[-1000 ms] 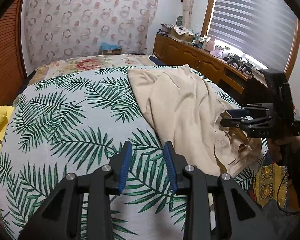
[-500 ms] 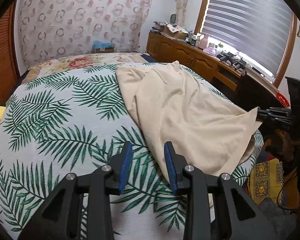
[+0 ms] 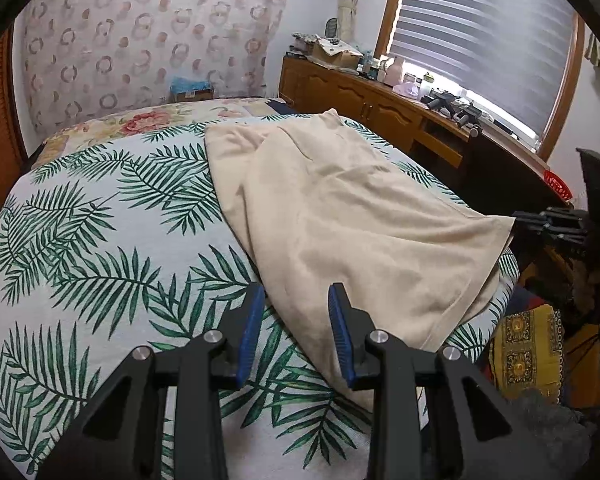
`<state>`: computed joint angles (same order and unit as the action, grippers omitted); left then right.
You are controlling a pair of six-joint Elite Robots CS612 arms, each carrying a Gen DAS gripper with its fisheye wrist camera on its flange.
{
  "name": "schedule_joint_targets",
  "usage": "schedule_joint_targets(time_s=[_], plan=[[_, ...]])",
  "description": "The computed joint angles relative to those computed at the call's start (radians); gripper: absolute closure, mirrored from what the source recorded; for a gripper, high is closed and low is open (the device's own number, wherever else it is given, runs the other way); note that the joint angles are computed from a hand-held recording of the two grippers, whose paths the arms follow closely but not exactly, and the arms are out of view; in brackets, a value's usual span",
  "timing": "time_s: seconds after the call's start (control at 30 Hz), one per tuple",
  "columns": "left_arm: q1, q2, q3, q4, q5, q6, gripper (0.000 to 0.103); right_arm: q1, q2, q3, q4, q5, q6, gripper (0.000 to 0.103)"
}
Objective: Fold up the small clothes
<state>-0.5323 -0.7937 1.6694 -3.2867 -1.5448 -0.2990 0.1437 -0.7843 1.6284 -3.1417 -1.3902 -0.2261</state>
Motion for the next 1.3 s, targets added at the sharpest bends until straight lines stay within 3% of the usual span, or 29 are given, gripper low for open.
schedule_joint_targets(time_s=[0.07, 0.2, 0.37, 0.67, 0.83, 0.9, 1.0, 1.3], plan=[[0.0, 0.002, -0.002, 0.005, -0.002, -0.003, 0.072, 0.001, -0.007, 0.009, -0.03, -0.005, -0.001, 0.086], [-0.001, 0.005, -0.004, 0.011, -0.005, -0.002, 0.072, 0.001, -0.009, 0.009, -0.072, 0.005, 0.007, 0.054], [-0.002, 0.007, -0.004, 0.013, -0.006, -0.008, 0.072, 0.012, 0.019, -0.036, -0.057, 0.0, 0.019, 0.053], [-0.005, 0.006, -0.001, 0.017, -0.015, -0.006, 0.072, 0.018, 0.094, -0.139, 0.071, -0.003, 0.095, 0.053], [-0.001, 0.011, -0.009, 0.019, -0.048, -0.009, 0.072, 0.014, 0.096, -0.136, 0.088, 0.014, 0.091, 0.07], [-0.001, 0.012, -0.01, 0.02, -0.052, -0.005, 0.071, 0.012, 0.095, -0.132, 0.085, 0.023, 0.084, 0.086], [-0.001, 0.011, -0.008, 0.016, -0.057, -0.005, 0.066, 0.012, 0.092, -0.12, 0.058, 0.032, 0.06, 0.098], [-0.004, 0.008, -0.005, 0.028, -0.071, -0.002, 0.064, 0.002, 0.046, -0.044, -0.043, -0.016, 0.057, 0.101]])
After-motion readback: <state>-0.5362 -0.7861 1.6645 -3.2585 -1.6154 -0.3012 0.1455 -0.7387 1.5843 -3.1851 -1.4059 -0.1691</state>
